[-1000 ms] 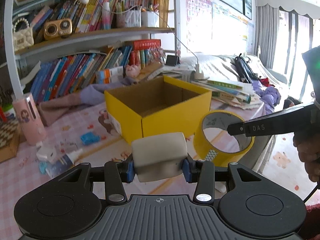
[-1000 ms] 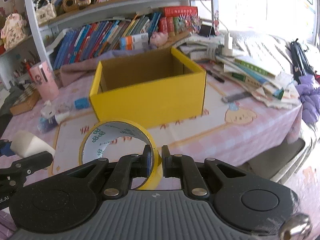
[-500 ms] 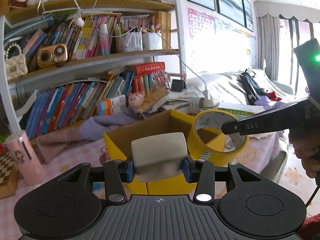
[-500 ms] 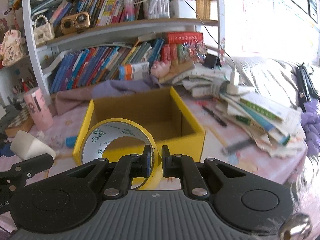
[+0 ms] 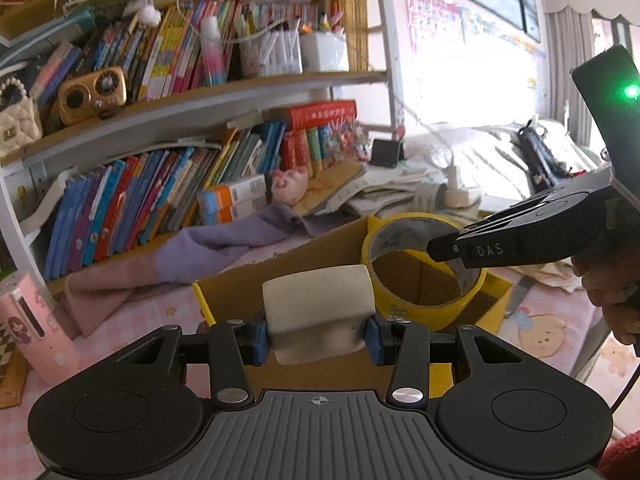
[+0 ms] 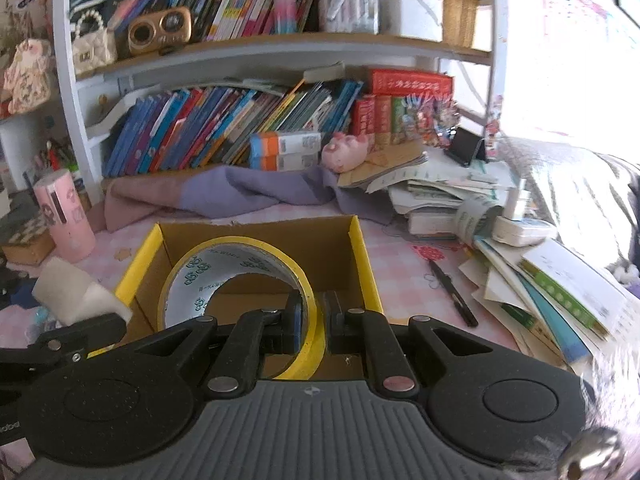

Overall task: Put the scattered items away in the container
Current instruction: 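Lower both items into the yellow box and open both tools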

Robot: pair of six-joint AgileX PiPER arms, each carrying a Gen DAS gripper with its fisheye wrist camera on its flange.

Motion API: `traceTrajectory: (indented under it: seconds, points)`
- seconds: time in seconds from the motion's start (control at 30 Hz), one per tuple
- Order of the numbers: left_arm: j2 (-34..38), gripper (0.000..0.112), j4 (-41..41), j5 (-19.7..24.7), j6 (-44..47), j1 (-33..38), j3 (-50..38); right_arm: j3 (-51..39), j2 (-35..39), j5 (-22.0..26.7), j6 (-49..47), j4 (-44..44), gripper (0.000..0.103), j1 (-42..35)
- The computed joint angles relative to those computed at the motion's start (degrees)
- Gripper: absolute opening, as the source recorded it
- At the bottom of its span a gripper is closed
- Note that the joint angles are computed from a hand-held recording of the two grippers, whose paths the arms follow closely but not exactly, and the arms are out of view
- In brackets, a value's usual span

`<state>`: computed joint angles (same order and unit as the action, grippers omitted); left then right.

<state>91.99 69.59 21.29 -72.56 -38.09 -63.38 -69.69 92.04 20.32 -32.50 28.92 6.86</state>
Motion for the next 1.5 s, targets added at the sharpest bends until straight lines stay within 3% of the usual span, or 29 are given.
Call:
traceTrajectory:
  seconds: [0.43, 0.73, 1.3, 1.5]
  points:
    - [11.62, 0.043, -20.68, 4.87, 20.95, 1.58, -11.19, -17.19, 17.13, 12.28, -8.07, -0.23, 0.010, -1.07]
    - [13.78, 0.043, -29.72, 5.00, 25.21, 3.77, -13.53, -22.18, 22.30, 18.27, -9.23, -3.59, 0.010, -0.62]
    - [15.10, 0.050, -24.24, 8.15, 19.52, 2.22, -14.77, -24.33, 23.55, 21.50, -9.29, -6.93, 0.010, -0.05]
    - [15.21, 0.053, -20.77, 10.70, 15.70, 0.93, -15.05, -23.83, 23.10, 22.06, -11.45, -4.00, 0.019, -0.72]
